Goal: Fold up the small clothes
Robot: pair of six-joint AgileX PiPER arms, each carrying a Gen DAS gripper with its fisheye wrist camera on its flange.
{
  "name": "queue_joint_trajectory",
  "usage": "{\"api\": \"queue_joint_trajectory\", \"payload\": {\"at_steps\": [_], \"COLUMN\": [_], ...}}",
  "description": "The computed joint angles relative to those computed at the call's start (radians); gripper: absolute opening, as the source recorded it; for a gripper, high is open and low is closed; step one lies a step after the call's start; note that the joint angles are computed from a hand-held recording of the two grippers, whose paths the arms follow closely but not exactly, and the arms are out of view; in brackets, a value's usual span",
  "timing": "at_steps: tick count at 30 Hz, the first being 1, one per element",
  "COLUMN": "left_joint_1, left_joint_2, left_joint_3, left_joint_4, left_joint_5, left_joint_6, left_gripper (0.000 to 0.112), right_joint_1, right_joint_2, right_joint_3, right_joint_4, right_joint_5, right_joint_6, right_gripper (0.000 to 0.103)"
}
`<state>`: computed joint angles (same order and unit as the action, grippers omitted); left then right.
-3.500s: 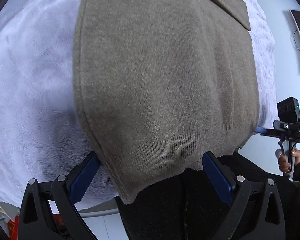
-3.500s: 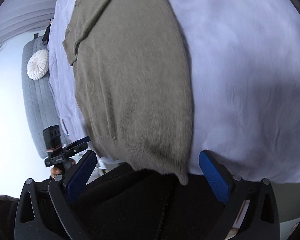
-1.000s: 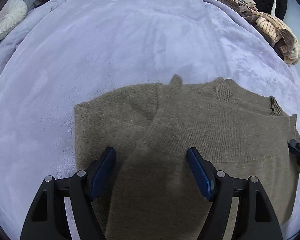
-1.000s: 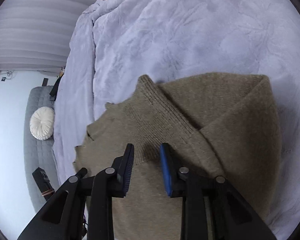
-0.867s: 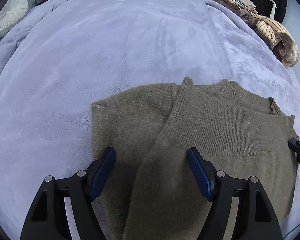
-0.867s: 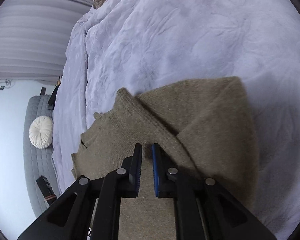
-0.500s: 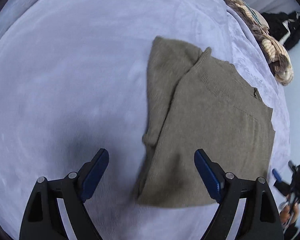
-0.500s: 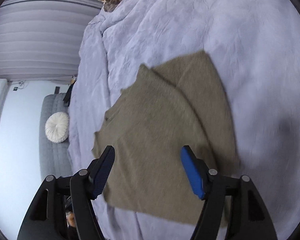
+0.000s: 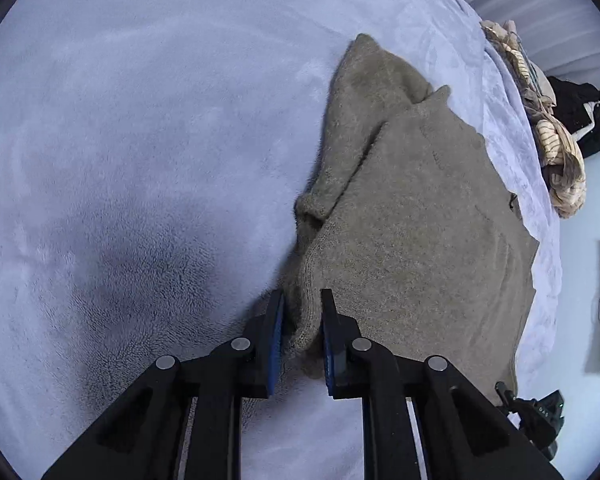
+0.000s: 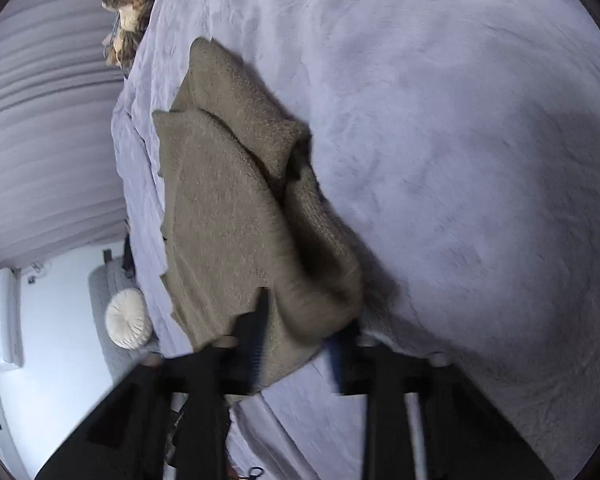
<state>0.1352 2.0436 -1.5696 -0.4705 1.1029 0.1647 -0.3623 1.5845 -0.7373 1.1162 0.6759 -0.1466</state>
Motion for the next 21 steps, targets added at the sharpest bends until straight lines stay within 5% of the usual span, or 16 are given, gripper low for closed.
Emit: {"api": "queue_joint_trajectory", "payload": {"at_steps": [7, 13, 21], "left_joint_1": [-0.007, 0.037, 0.014], "left_joint_2": [-0.089, -0.097, -0.106], "left_joint_3": [0.135, 0.129, -0.023], "left_joint_4": [0.066, 0.101, 0.106], "left_joint_5": [-0.069, -0.044, 0.021], "left_joint_6": [0.115, 0.146, 0.210], "left_gripper": [0.018, 0.022, 0.022], "right_joint_1": [0.069, -0.019, 0.022], "right_joint_2": [-0.005, 0.048, -0.138], "right_joint_3": [-0.175, -0.120, -0.190], "right_joint_4": [-0.444, -0.340, -0.624], "right_joint_5": [0.083, 0.100, 0.160], "right_joint_6": [0.249, 0.121, 0.349], "right_gripper": [0.008, 0.009, 0.014]}}
